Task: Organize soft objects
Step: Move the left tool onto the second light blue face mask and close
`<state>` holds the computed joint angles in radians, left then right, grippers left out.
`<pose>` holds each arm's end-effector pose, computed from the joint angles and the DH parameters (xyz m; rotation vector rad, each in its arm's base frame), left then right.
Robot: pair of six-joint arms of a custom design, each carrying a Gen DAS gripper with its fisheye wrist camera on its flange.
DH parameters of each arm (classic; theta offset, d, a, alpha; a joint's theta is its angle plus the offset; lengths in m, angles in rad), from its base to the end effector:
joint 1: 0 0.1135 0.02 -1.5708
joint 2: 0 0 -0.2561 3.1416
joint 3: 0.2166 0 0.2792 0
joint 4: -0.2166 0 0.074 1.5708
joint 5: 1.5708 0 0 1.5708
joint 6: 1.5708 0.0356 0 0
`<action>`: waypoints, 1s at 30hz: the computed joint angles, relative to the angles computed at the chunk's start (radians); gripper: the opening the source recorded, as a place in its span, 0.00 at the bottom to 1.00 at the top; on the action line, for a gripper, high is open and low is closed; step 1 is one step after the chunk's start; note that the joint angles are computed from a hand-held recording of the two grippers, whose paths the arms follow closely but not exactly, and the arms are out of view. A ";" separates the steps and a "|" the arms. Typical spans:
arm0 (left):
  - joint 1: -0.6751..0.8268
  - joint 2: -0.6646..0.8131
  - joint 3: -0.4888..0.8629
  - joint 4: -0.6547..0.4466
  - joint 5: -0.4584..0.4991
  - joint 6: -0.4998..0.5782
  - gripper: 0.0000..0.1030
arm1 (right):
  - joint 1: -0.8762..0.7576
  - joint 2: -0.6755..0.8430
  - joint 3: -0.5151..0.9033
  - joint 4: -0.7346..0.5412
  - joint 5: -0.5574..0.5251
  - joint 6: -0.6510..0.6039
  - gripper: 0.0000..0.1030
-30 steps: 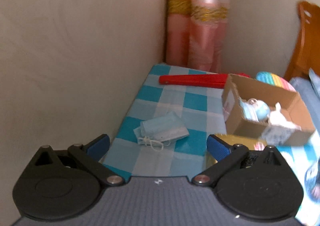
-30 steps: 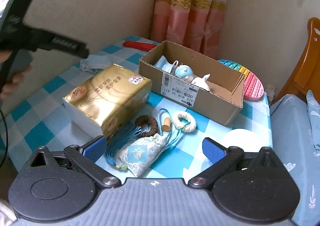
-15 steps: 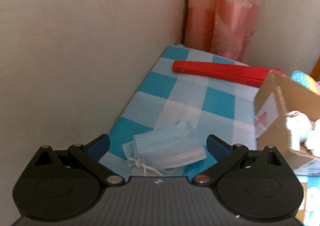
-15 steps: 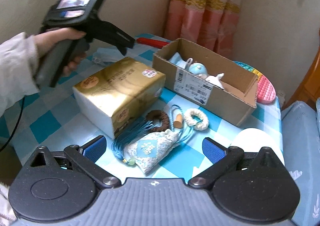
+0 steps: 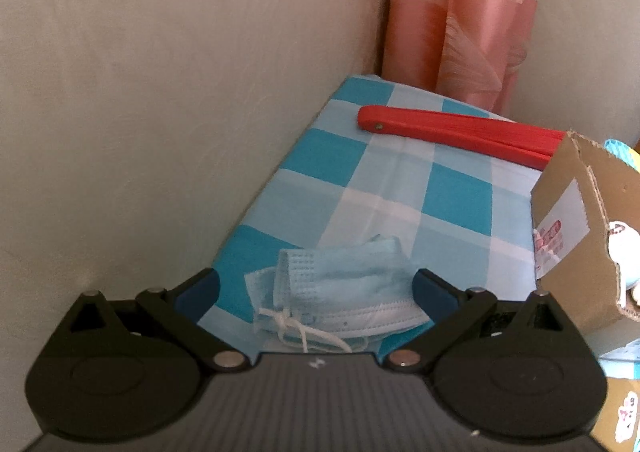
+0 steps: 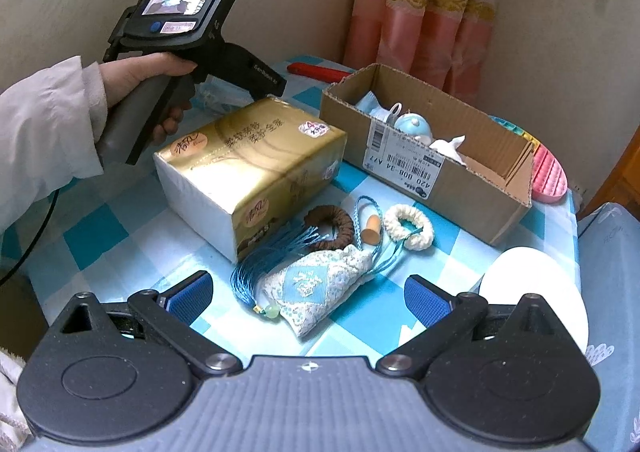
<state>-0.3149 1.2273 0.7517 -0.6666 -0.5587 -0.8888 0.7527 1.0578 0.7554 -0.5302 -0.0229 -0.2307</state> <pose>0.2406 -0.0585 0.1884 -0.8461 2.3229 0.2794 0.1792 0.1689 0.2316 -1.1523 2.1288 0.2684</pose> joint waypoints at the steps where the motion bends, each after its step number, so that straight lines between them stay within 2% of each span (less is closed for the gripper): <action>1: 0.005 0.000 -0.003 0.007 0.011 0.001 0.99 | -0.001 0.002 0.000 0.000 -0.002 0.001 1.00; 9: -0.009 0.041 0.002 0.023 0.016 -0.010 0.97 | -0.001 0.009 0.002 -0.002 -0.004 0.006 1.00; 17: -0.032 -0.003 -0.013 0.011 0.006 -0.007 0.73 | -0.019 0.024 0.001 -0.002 -0.029 0.000 1.00; 21: -0.066 -0.049 -0.015 -0.027 -0.014 -0.016 0.67 | -0.027 0.035 -0.008 0.008 -0.060 -0.020 0.98; 27: -0.140 -0.143 -0.020 -0.128 -0.060 -0.064 0.67 | -0.027 0.074 -0.008 0.036 -0.057 -0.034 0.86; 30: -0.187 -0.188 -0.020 -0.189 -0.077 -0.101 0.67 | -0.030 0.085 -0.012 0.059 -0.048 -0.032 0.84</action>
